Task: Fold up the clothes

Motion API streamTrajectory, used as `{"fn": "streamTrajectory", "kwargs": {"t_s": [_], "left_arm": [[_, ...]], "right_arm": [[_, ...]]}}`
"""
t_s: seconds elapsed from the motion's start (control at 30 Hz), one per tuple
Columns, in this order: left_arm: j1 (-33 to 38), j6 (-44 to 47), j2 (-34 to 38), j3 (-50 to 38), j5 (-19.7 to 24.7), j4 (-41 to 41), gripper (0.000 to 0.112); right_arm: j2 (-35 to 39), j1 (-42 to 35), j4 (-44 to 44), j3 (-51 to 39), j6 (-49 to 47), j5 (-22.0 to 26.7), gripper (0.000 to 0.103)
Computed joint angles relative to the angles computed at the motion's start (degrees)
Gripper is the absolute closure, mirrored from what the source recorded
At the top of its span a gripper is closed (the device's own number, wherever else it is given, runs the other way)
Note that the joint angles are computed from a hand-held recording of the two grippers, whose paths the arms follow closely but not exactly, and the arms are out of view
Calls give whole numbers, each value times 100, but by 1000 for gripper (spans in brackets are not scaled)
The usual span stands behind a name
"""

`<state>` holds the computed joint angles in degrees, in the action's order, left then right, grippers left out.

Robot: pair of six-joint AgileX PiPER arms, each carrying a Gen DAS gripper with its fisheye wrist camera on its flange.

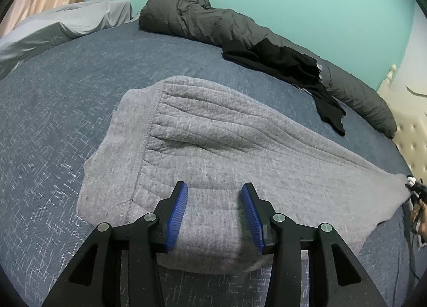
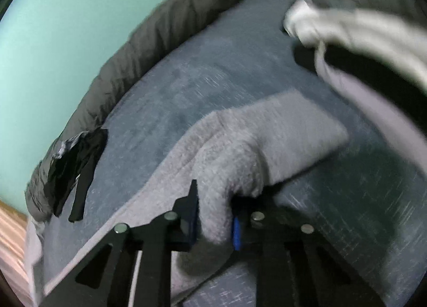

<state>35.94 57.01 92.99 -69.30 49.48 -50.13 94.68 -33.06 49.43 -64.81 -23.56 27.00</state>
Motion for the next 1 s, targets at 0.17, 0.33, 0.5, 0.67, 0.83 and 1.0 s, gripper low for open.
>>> {"fn": "streamTrajectory", "kwargs": {"t_s": [0.17,0.33,0.5,0.67,0.83,1.0], "left_arm": [[217,-23,-151,88,232,-71,66],[479,19,-346,233,551,-180,66],[763,86,-558,430,934,-189,66],[952,200,-675,564,1169,-148,66],[1048,300,-734,643,1283,-176,66],[1044,424,-645,680,1301,-103,66]], "right_arm": [[-446,94,-797,-333,691,193,88],[-670,-85,-1501,-1309,1410,1003,88],[-811,-276,-2347,-2592,2303,1923,89],[-631,-510,-3161,-4115,2769,3050,89],[-565,-363,-3679,-5001,2563,3904,89],[-801,830,-4420,-4894,2808,4055,88]]}}
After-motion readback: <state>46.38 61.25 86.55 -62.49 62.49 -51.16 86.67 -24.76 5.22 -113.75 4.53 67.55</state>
